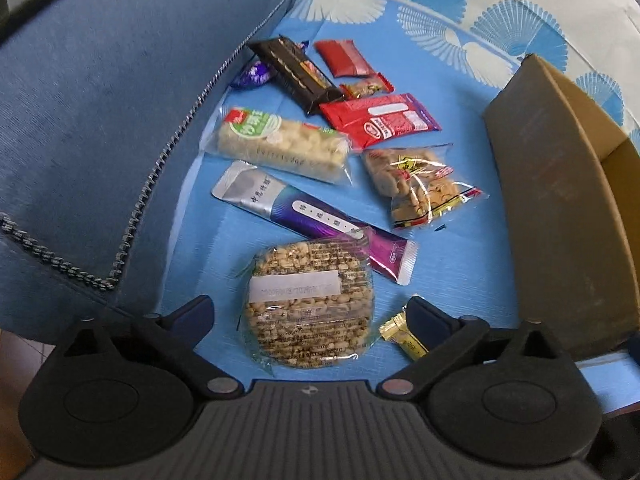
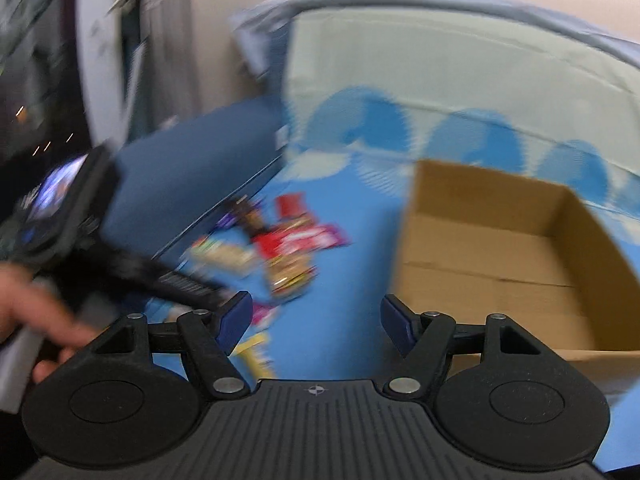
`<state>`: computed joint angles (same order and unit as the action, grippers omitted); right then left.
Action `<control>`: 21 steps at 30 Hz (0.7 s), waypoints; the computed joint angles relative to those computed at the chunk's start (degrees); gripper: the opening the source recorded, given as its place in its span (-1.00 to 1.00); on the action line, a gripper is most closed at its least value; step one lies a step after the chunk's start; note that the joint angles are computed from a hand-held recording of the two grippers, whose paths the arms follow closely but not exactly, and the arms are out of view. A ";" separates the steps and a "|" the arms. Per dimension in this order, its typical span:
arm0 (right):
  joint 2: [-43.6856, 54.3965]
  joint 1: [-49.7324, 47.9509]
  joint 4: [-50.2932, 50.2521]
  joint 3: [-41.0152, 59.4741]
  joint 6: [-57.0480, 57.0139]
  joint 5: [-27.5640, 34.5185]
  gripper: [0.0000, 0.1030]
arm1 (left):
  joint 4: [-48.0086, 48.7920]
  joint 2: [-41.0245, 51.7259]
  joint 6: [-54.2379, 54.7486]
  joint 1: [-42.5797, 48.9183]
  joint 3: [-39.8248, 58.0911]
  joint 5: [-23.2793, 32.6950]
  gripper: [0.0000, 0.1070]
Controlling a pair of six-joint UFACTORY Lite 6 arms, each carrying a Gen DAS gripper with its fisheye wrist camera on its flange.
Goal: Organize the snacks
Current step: 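Move both tools from the box toward the snack pile, then grasp the round granola cake with the left tool while the right tool grasps the yellow wafer bar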
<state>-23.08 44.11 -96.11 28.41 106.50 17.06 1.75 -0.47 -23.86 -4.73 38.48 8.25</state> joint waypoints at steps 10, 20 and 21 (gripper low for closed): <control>20.58 3.97 -3.25 7.59 6.59 -2.55 0.38 | 19.77 2.56 -22.81 -5.53 -1.22 1.24 0.91; 36.90 0.81 -12.77 16.34 13.29 -3.49 0.35 | 36.75 5.07 -39.04 -7.84 -0.25 0.21 0.91; 37.56 1.08 -10.61 16.70 11.03 -3.37 0.30 | 40.83 5.04 -42.62 -8.26 -0.31 0.58 0.91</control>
<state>14.48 45.19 -106.72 45.11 117.53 13.69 42.58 4.57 -66.48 -12.98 38.17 8.83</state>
